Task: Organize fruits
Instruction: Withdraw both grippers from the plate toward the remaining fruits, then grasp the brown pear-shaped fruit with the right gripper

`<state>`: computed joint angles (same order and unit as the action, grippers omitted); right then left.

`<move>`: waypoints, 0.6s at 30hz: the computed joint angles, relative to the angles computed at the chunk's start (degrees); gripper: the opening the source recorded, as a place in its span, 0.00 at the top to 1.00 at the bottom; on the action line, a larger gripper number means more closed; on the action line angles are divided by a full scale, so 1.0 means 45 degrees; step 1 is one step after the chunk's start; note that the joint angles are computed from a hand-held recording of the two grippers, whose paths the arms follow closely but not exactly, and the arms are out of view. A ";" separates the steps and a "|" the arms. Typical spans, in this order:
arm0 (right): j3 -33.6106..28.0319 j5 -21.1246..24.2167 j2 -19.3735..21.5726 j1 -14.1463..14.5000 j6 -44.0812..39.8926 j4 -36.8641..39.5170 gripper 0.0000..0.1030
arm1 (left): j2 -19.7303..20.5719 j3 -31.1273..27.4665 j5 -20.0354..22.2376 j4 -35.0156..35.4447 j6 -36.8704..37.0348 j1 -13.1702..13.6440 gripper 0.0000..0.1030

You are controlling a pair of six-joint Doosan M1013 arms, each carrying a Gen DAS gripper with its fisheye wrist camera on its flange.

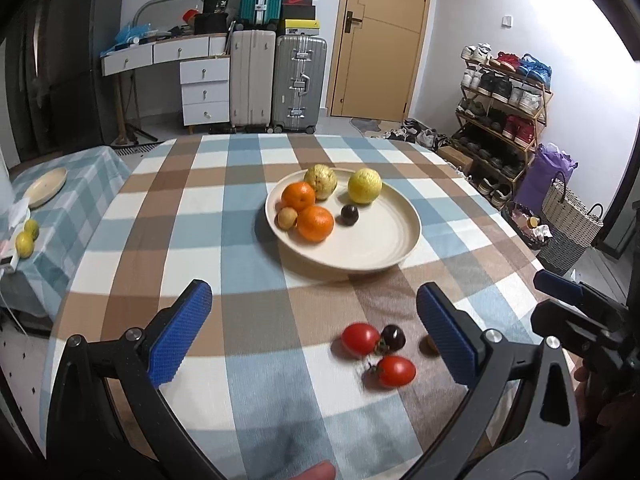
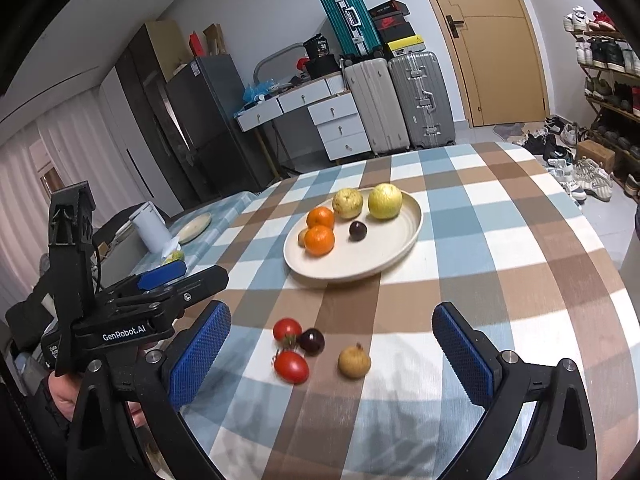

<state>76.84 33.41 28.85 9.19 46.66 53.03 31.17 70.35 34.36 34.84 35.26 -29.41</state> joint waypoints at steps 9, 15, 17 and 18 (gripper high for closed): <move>0.0473 -0.0011 -0.0113 0.0050 0.0180 -0.0344 0.00 | -0.0126 0.0664 -0.0501 -0.0147 -0.0355 -0.0025 0.01; 0.0308 0.0288 0.0123 0.0084 0.1023 -0.1144 0.00 | 0.0058 0.0639 -0.0386 -0.0480 0.0035 0.0004 0.01; 0.0102 0.0584 0.0310 0.0084 0.1442 -0.1478 0.00 | 0.0137 0.0605 -0.0365 -0.0746 0.0251 0.0043 0.01; 0.0012 0.0728 0.0405 0.0072 0.1517 -0.1484 0.00 | 0.0164 0.0596 -0.0394 -0.0885 0.0380 0.0064 0.01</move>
